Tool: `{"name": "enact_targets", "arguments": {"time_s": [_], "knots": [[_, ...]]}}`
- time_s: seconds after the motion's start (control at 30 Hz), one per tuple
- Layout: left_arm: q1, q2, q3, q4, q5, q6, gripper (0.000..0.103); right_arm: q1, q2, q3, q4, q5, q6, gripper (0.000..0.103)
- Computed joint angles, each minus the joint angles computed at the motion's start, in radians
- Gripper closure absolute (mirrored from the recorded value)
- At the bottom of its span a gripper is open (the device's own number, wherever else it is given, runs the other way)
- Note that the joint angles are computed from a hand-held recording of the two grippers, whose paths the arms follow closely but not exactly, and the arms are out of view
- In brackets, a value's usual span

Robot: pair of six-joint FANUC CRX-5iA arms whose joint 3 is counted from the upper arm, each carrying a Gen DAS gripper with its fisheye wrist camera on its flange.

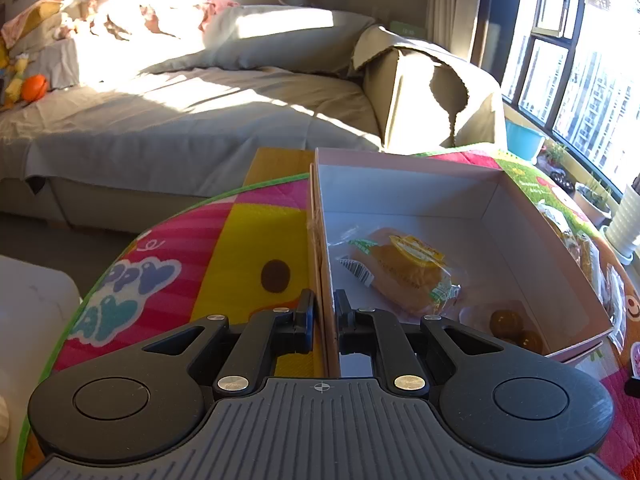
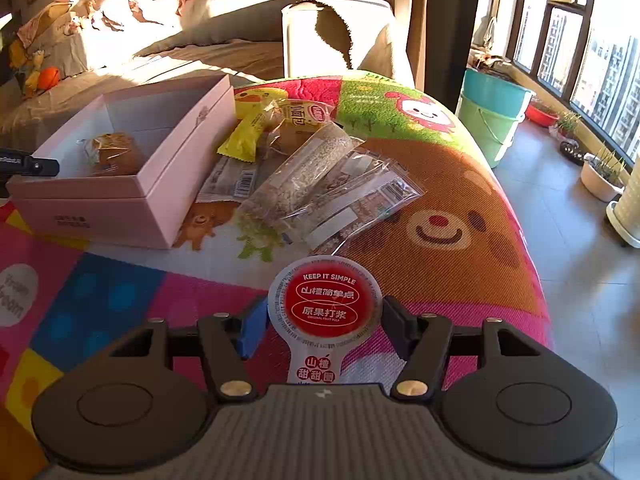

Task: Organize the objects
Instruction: 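Drop the lollipop packet into the pink box with the right tool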

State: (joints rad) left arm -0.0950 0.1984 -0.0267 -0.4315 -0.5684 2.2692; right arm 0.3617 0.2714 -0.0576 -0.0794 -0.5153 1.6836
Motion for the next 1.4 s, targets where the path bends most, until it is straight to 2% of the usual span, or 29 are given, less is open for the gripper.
{"name": "enact_targets", "arguments": {"time_s": [0.1, 0.33, 0.53, 0.63, 0.67, 0.73, 0.8, 0.87, 0.97, 1.03, 1.23, 1.4], "knots": [[0.000, 0.001, 0.002, 0.000, -0.001, 0.000, 0.091, -0.007, -0.043, 0.016, -0.100, -0.050, 0.094, 0.042], [0.010, -0.005, -0.011, 0.023, 0.014, -0.016, 0.091, -0.004, -0.116, 0.101, -0.355, -0.051, 0.367, 0.042], [0.011, -0.005, -0.012, 0.021, 0.014, -0.014, 0.091, 0.029, -0.058, 0.244, -0.470, -0.025, 0.484, 0.042], [0.010, -0.004, -0.010, 0.017, 0.011, -0.009, 0.091, 0.030, 0.007, 0.364, -0.539, -0.065, 0.520, 0.042], [0.008, -0.003, -0.007, 0.014, 0.007, -0.004, 0.091, 0.036, 0.034, 0.406, -0.542, -0.066, 0.514, 0.037], [0.007, -0.002, -0.005, 0.014, 0.003, -0.002, 0.091, 0.070, 0.068, 0.437, -0.451, -0.027, 0.417, 0.025], [0.010, -0.005, -0.011, 0.020, 0.008, -0.004, 0.091, 0.082, 0.085, 0.447, -0.409, -0.013, 0.377, 0.023], [0.010, -0.008, -0.019, 0.019, 0.018, -0.004, 0.091, 0.074, 0.081, 0.428, -0.413, -0.014, 0.374, 0.014], [0.010, -0.008, -0.020, 0.017, 0.020, -0.002, 0.091, 0.070, 0.059, 0.341, -0.336, 0.031, 0.309, 0.008], [0.009, -0.008, -0.019, 0.016, 0.019, -0.001, 0.091, 0.068, 0.043, 0.269, -0.257, 0.065, 0.243, 0.005], [0.010, -0.010, -0.023, 0.018, 0.025, 0.000, 0.090, 0.062, 0.013, 0.046, 0.062, 0.144, -0.057, 0.004], [0.009, -0.008, -0.020, 0.017, 0.021, 0.004, 0.090, 0.034, 0.010, -0.035, 0.173, 0.154, -0.204, 0.002]]}}
